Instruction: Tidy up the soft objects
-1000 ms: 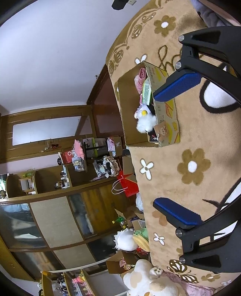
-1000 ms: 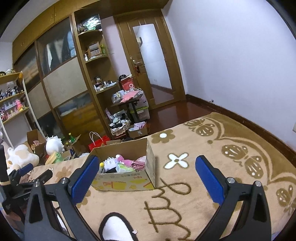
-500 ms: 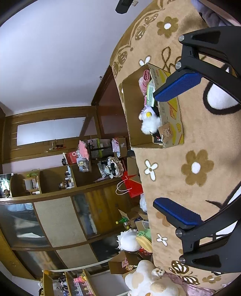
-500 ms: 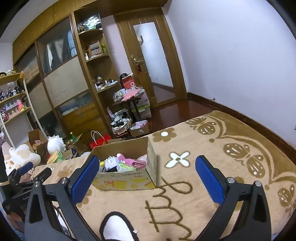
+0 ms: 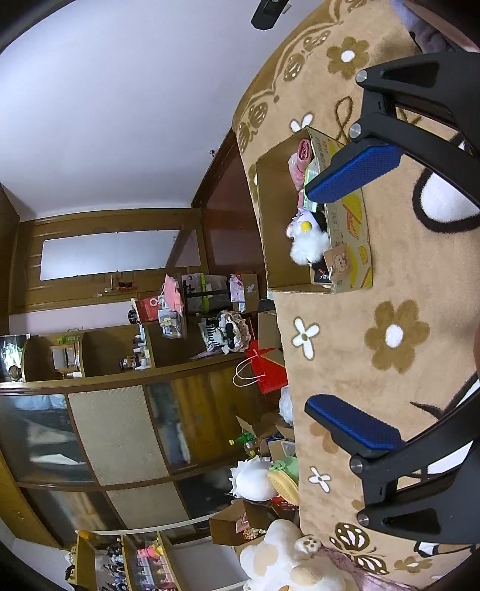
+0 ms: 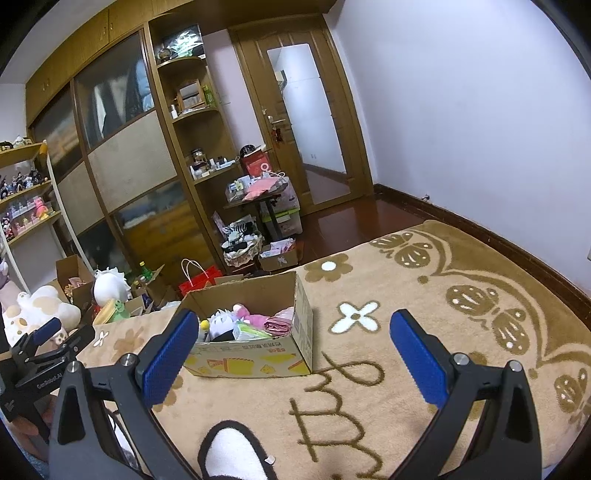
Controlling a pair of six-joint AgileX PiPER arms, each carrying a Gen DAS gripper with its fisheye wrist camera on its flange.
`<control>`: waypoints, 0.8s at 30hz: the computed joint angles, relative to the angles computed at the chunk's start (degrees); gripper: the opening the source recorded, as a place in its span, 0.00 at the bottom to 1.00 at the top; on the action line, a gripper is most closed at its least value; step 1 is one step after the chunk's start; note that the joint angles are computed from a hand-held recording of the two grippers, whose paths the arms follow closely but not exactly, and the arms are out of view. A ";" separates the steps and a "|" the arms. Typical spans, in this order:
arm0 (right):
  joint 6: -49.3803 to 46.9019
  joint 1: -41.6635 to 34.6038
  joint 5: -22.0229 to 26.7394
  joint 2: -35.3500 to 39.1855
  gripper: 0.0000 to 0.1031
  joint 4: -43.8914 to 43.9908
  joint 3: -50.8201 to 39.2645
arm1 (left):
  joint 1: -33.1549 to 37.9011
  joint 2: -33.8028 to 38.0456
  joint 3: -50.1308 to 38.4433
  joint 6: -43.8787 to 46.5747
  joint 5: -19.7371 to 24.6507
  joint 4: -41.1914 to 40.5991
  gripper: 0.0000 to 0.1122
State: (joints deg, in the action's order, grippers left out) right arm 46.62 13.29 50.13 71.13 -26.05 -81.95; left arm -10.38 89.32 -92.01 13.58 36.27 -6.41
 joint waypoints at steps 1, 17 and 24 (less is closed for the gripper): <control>0.07 0.06 0.07 0.04 1.00 -0.08 -0.02 | 0.01 0.02 -0.07 0.06 0.08 0.11 0.91; -0.13 0.38 -0.38 -0.06 1.00 -0.51 0.59 | 0.18 -0.22 0.60 -0.36 -0.18 0.43 0.91; -0.33 0.45 -0.63 -0.07 1.00 -0.62 0.94 | 0.40 -0.10 0.41 0.46 0.25 -0.50 0.91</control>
